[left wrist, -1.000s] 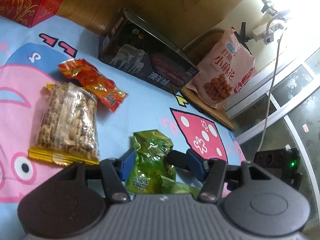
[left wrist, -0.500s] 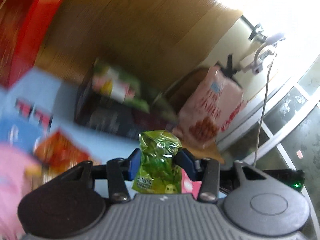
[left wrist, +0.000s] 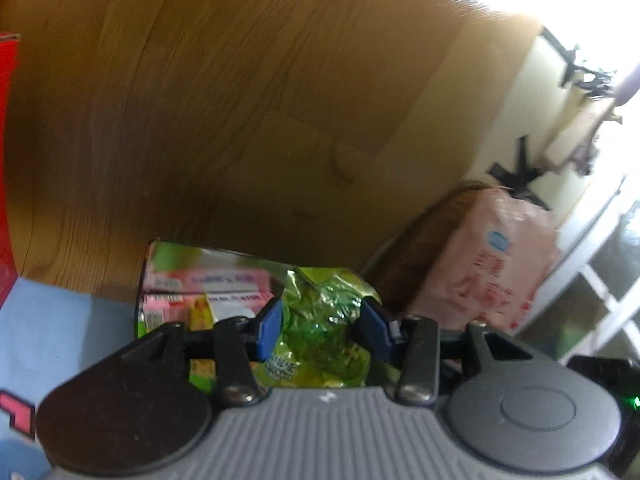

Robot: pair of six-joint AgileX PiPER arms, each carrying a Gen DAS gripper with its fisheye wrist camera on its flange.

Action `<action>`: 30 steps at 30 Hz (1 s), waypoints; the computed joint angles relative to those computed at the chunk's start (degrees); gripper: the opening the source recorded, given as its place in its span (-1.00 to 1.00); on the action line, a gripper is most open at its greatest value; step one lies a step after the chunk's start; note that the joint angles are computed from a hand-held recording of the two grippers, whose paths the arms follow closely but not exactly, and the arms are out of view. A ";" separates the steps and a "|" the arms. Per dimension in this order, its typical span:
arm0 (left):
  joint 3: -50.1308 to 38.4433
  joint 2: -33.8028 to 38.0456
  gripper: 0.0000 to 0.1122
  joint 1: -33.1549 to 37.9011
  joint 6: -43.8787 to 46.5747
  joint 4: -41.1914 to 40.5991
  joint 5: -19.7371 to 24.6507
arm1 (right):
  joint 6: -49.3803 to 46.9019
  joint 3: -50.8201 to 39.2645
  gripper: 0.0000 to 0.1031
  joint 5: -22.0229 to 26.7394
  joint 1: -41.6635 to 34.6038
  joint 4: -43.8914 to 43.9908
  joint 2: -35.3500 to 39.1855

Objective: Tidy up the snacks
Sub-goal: 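Carry the green packet into the black tin box and release, then move the left gripper back toward the light green pastry packet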

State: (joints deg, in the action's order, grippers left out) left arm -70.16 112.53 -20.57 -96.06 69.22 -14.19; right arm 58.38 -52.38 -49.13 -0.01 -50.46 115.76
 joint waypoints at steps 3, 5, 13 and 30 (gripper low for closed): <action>-3.34 3.00 -0.13 -0.45 -3.85 4.25 2.54 | -6.58 -1.04 -0.50 1.75 2.32 4.88 2.37; -2.90 2.98 -0.10 -0.20 -0.90 1.78 1.94 | -11.49 -0.13 -0.33 1.09 3.21 7.86 2.68; 18.26 -10.04 -0.07 8.00 19.75 -15.23 -8.74 | -7.97 7.41 -0.18 -7.40 -1.35 1.38 -2.15; 58.28 -28.22 0.10 23.94 25.92 -7.16 -31.46 | -6.04 32.60 -0.13 -5.31 -7.61 -25.98 -13.27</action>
State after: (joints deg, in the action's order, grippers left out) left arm -11.88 84.31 3.37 -70.13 62.07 -45.65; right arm 52.34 -19.78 -54.43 -7.62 -76.44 102.49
